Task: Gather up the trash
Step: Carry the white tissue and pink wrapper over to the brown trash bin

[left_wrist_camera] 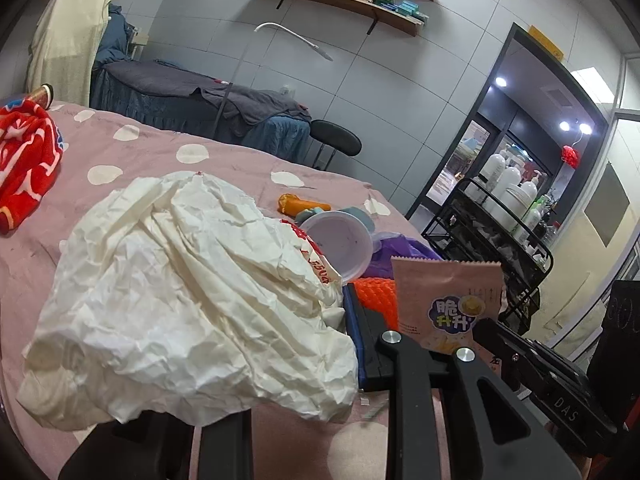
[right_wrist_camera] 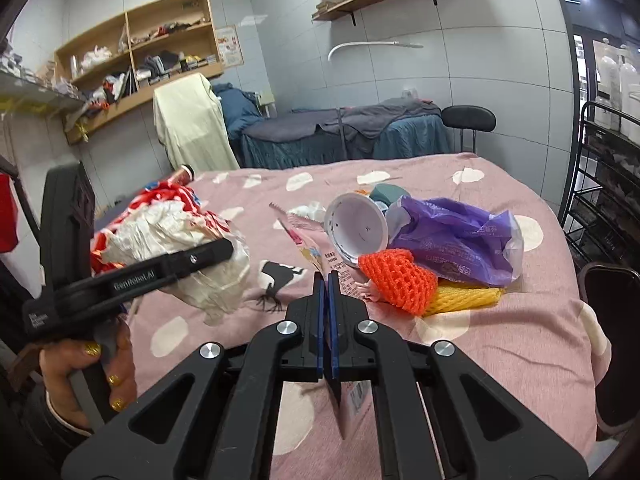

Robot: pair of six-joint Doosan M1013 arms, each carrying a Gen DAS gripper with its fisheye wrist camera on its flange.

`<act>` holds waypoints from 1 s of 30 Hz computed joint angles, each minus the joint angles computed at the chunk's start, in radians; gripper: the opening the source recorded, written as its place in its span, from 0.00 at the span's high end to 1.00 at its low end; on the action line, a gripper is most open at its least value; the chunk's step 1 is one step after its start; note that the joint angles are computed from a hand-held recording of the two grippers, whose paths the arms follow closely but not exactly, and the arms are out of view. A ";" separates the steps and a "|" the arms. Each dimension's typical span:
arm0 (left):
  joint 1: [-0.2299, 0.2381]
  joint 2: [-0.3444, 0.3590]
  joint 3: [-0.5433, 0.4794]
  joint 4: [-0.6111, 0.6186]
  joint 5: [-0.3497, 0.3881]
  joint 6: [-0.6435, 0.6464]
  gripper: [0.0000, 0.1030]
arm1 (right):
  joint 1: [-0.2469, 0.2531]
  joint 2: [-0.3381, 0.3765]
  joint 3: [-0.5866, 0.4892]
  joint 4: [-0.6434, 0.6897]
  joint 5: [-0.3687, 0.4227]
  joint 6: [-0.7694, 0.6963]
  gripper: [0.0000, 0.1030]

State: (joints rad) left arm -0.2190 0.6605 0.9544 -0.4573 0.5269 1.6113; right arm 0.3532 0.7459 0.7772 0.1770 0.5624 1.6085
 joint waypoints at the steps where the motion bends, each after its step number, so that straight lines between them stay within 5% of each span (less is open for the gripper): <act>1: -0.002 -0.005 0.005 -0.019 -0.004 0.023 0.77 | -0.001 -0.012 0.018 0.007 -0.017 -0.002 0.97; 6: -0.017 -0.027 0.028 -0.128 -0.029 0.162 0.76 | -0.019 -0.071 0.107 0.100 -0.093 -0.046 0.98; 10: -0.029 -0.040 0.039 -0.225 -0.038 0.281 0.76 | -0.030 -0.113 0.177 0.050 -0.165 0.017 0.98; 16: -0.049 -0.023 0.005 -0.338 0.014 0.427 0.76 | -0.049 -0.166 0.264 -0.208 -0.258 0.304 0.98; 23: -0.074 0.028 -0.080 -0.373 0.112 0.473 0.76 | -0.081 -0.188 0.314 -0.475 -0.271 0.621 0.98; 27: -0.084 0.029 -0.085 -0.359 0.084 0.495 0.76 | -0.100 -0.177 0.306 -0.359 -0.218 0.534 0.98; 30: -0.083 0.032 -0.092 -0.336 0.094 0.464 0.76 | -0.114 -0.161 0.305 -0.154 -0.171 0.394 0.92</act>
State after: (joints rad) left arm -0.3019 0.6924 0.8628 -0.7937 0.6205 2.0750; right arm 0.2393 0.5849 1.0825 0.0226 0.3917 2.0029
